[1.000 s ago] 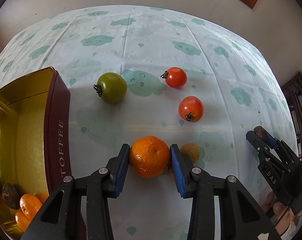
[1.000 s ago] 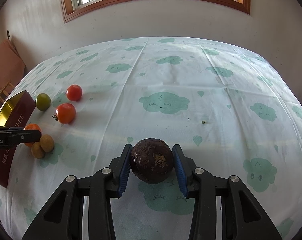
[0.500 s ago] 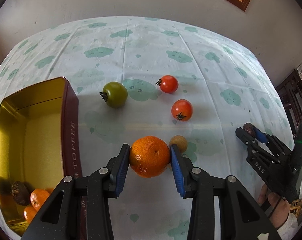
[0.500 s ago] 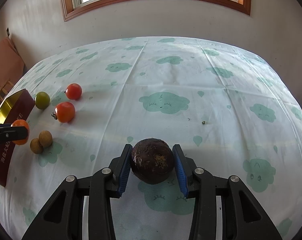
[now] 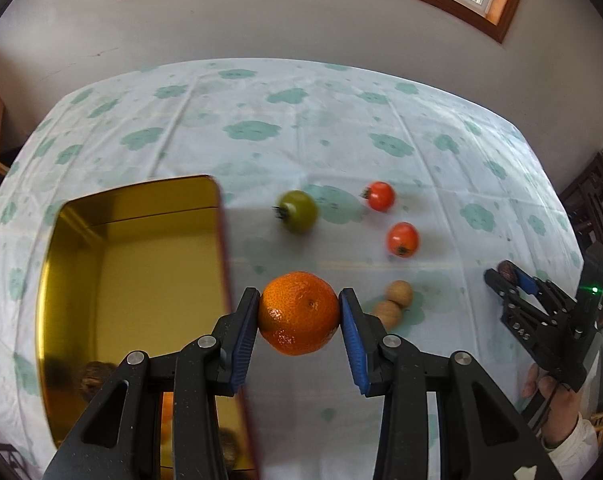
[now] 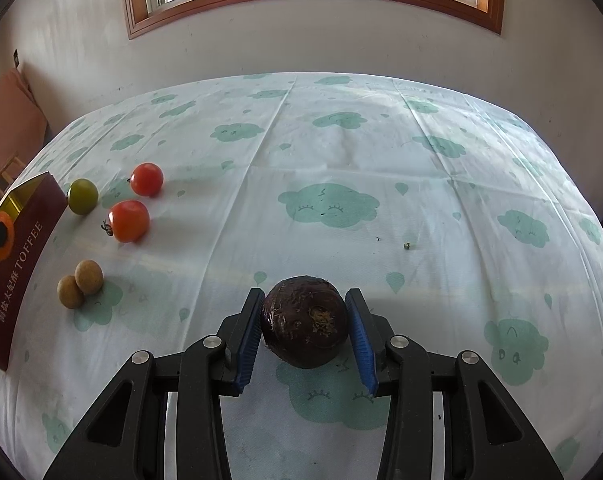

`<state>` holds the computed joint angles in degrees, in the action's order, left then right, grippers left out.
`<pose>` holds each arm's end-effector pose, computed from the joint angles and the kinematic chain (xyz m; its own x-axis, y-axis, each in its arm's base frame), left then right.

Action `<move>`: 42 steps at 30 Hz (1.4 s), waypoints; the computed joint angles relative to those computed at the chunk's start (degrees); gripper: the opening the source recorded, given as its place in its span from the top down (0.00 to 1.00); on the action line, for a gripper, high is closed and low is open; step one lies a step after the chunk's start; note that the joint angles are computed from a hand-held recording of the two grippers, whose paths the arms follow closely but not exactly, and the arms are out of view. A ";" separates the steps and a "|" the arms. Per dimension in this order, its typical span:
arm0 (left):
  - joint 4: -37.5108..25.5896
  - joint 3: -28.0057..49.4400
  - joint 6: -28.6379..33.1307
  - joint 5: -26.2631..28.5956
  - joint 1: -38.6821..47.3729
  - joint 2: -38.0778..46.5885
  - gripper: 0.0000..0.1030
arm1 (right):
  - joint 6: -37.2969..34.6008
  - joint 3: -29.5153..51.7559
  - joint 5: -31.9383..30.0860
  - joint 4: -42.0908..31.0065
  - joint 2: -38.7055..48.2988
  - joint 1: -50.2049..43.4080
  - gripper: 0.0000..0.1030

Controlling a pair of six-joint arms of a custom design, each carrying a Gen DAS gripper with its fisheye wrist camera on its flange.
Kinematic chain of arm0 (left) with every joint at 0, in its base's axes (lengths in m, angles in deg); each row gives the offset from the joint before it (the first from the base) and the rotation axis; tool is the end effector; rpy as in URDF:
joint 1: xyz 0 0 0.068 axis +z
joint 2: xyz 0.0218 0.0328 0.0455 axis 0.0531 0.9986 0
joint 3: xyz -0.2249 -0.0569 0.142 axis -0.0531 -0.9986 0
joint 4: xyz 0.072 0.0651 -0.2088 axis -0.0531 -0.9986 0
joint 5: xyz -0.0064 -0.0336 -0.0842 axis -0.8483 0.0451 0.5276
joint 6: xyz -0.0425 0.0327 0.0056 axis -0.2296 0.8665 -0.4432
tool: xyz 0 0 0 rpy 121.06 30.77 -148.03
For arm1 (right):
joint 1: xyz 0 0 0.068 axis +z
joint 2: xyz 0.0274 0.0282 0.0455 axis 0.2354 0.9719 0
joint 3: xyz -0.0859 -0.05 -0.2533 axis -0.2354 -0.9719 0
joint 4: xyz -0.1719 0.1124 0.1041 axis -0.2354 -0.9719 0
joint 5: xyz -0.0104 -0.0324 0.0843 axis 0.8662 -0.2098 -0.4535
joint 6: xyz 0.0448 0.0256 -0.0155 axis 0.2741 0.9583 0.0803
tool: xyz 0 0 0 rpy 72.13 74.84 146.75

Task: Organize fruits
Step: 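Carry the orange into the gold tray and open the left gripper while the right holds the purple fruit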

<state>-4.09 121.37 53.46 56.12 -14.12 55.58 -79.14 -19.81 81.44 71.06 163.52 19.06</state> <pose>0.2728 -0.0825 0.2584 -0.8729 -0.0431 -0.4859 0.0143 0.9934 -0.1138 0.2741 0.0281 0.1786 -0.7496 -0.1020 -0.6540 -0.1560 0.9874 0.0249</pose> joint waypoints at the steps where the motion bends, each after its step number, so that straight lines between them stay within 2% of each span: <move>1: -0.27 -0.17 0.50 -0.18 1.15 -0.37 0.65 | 0.00 0.00 0.00 0.00 0.00 0.00 0.58; 14: -0.46 -3.38 5.78 0.96 14.24 -2.39 0.65 | -0.01 0.10 0.43 -0.13 0.01 0.28 0.58; 23: 0.99 -4.93 8.44 0.32 19.72 -0.50 0.65 | 0.06 0.19 0.77 -0.08 0.17 0.56 0.57; 42: 4.16 -8.68 10.92 -0.21 22.59 2.47 0.64 | -0.28 0.19 0.90 -0.07 0.23 0.42 0.57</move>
<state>0.07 112.70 64.38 55.92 8.47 58.05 -79.42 -19.63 82.33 71.00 163.75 19.48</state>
